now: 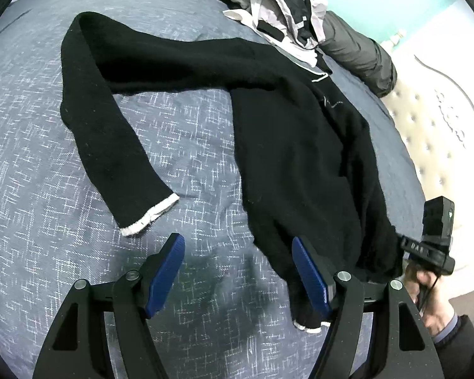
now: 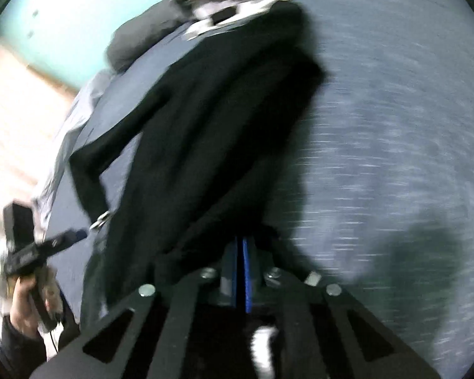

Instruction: Fold clothes

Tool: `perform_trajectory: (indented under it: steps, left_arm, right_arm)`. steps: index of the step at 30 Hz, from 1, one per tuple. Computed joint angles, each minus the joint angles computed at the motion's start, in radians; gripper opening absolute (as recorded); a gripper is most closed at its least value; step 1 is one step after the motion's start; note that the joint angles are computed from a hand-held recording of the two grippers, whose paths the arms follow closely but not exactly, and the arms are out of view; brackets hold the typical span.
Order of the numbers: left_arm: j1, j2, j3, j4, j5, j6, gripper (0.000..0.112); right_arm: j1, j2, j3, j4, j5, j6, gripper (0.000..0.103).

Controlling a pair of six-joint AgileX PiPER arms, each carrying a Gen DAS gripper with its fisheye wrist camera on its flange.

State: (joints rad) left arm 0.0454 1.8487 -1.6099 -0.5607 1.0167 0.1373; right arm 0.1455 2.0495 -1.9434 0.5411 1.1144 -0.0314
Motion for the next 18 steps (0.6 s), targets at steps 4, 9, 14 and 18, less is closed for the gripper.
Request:
perform_trajectory:
  steps: [4,9,14,18]
  left_arm:
    - [-0.001,-0.003,-0.002,0.004,0.003,-0.002,0.074]
    - [0.011,0.002,-0.002,0.002,0.004,0.008,0.074]
    - [0.016,0.013,-0.004,-0.011,-0.001,0.011,0.074]
    - [0.012,0.016,-0.005,-0.012,-0.007,0.009,0.074]
  right_arm:
    - [0.037,0.025,-0.045,0.063,0.039,-0.039,0.002]
    - [-0.010,-0.007,-0.014,0.061,0.025,-0.060,0.002]
    - [-0.065,-0.008,-0.041,-0.021,-0.010,0.027,0.002]
    - [-0.055,0.080,-0.186,-0.140,0.031,0.120,0.003]
